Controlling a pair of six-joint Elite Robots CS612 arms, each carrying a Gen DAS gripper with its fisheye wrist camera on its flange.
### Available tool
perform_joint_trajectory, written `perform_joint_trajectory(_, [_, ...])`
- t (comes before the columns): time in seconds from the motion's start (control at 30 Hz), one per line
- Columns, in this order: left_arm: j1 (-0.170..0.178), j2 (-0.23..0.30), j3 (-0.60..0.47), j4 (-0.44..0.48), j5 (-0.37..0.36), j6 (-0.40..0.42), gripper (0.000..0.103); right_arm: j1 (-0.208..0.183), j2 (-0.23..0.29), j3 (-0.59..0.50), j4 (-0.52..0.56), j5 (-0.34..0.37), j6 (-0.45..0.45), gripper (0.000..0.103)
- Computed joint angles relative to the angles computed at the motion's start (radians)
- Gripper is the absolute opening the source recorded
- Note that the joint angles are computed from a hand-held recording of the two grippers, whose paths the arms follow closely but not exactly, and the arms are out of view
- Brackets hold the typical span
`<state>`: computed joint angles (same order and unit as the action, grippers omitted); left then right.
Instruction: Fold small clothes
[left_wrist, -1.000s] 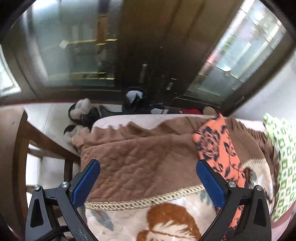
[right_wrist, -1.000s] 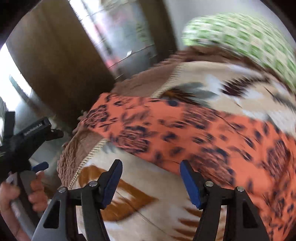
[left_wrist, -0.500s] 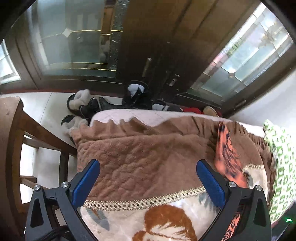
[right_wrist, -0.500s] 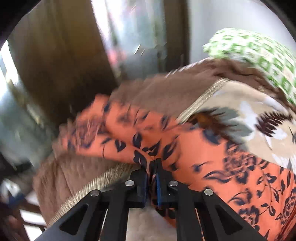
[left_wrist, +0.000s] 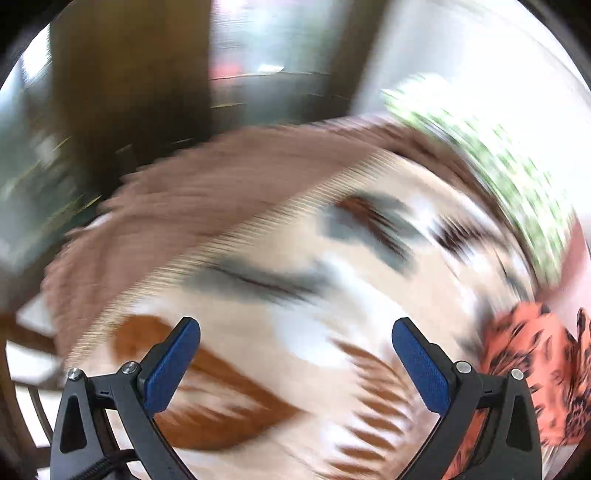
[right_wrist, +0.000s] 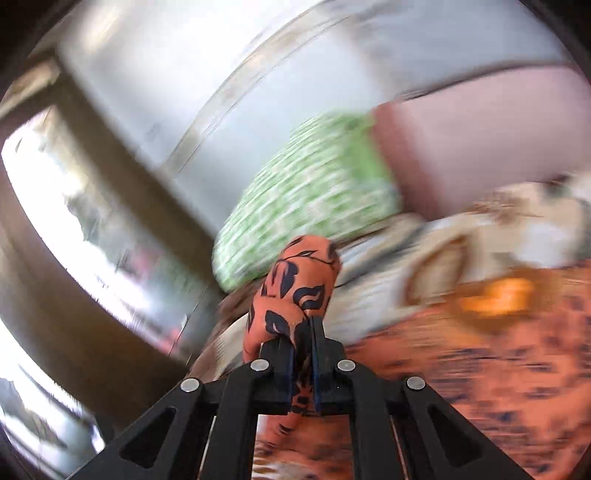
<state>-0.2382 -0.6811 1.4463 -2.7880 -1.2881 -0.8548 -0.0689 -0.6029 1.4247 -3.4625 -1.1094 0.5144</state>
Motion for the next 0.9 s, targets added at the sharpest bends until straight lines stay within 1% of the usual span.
perform_joint_trajectory(0.03, [-0.015, 0.011, -0.021, 0.005, -0.016, 0.047, 0.103, -0.025, -0.011, 0.038, -0.033, -0.007, 0.024, 0.007])
perform_joint_trajectory(0.07, [-0.027, 0.020, -0.036, 0.008, -0.030, 0.079, 0.103, -0.059, -0.024, 0.090, -0.071, -0.020, 0.057, 0.007])
perform_joint_trajectory(0.1, [-0.040, 0.029, -0.053, 0.016, -0.043, 0.105, 0.103, -0.078, -0.030, 0.121, -0.088, -0.027, 0.076, 0.007])
perform_joint_trajectory(0.13, [-0.056, 0.041, -0.073, 0.032, -0.049, 0.128, 0.103, -0.104, -0.035, 0.157, -0.087, -0.032, 0.103, 0.011])
perform_joint_trajectory(0.2, [-0.082, 0.057, -0.098, 0.044, -0.049, 0.169, 0.103, -0.150, -0.038, 0.209, -0.022, -0.035, 0.163, 0.012])
perform_joint_trajectory(0.23, [-0.093, 0.065, -0.109, 0.051, -0.041, 0.191, 0.103, -0.168, -0.034, 0.219, 0.011, -0.022, 0.183, 0.012])
perform_joint_trajectory(0.27, [-0.108, 0.073, -0.120, 0.060, -0.025, 0.222, 0.103, -0.187, -0.030, 0.230, 0.041, 0.000, 0.209, 0.013])
perform_joint_trajectory(0.3, [-0.126, 0.081, -0.129, 0.067, 0.000, 0.258, 0.103, -0.208, -0.021, 0.238, 0.049, 0.036, 0.250, 0.015])
perform_joint_trajectory(0.37, [-0.151, 0.096, -0.145, 0.080, 0.053, 0.322, 0.103, -0.249, 0.004, 0.256, -0.015, 0.109, 0.353, 0.030])
perform_joint_trajectory(0.4, [-0.163, 0.103, -0.155, 0.102, 0.085, 0.355, 0.103, -0.258, 0.011, 0.261, -0.042, 0.123, 0.380, 0.057])
perform_joint_trajectory(0.43, [-0.168, 0.108, -0.161, 0.114, 0.112, 0.371, 0.103, -0.270, 0.015, 0.273, -0.090, 0.121, 0.421, 0.075])
perform_joint_trajectory(0.5, [-0.180, 0.109, -0.157, 0.114, 0.164, 0.376, 0.103, -0.273, 0.022, 0.288, -0.197, 0.069, 0.459, 0.075])
perform_joint_trajectory(0.53, [-0.181, 0.111, -0.159, 0.115, 0.173, 0.373, 0.103, -0.272, 0.025, 0.285, -0.218, 0.077, 0.449, 0.075])
perform_joint_trajectory(0.6, [-0.183, 0.115, -0.165, 0.129, 0.189, 0.364, 0.103, -0.271, 0.030, 0.262, -0.237, 0.143, 0.406, 0.075])
perform_joint_trajectory(0.63, [-0.181, 0.121, -0.175, 0.144, 0.196, 0.361, 0.103, -0.261, 0.031, 0.243, -0.236, 0.179, 0.368, 0.075])
perform_joint_trajectory(0.7, [-0.181, 0.133, -0.192, 0.175, 0.210, 0.348, 0.103, -0.231, 0.031, 0.194, -0.158, 0.245, 0.255, 0.075])
perform_joint_trajectory(0.77, [-0.183, 0.138, -0.196, 0.179, 0.221, 0.336, 0.103, -0.192, 0.042, 0.137, -0.064, 0.286, 0.199, 0.074])
perform_joint_trajectory(0.8, [-0.184, 0.139, -0.196, 0.178, 0.228, 0.337, 0.103, -0.167, 0.053, 0.097, 0.015, 0.295, 0.166, 0.073])
perform_joint_trajectory(0.83, [-0.184, 0.143, -0.202, 0.180, 0.235, 0.342, 0.103, -0.150, 0.056, 0.075, 0.081, 0.276, 0.136, 0.073])
perform_joint_trajectory(0.87, [-0.185, 0.145, -0.204, 0.181, 0.243, 0.347, 0.103, -0.130, 0.060, 0.046, 0.170, 0.233, 0.094, 0.073])
perform_joint_trajectory(0.9, [-0.185, 0.147, -0.206, 0.184, 0.247, 0.349, 0.103, -0.112, 0.065, 0.021, 0.246, 0.179, 0.051, 0.071])
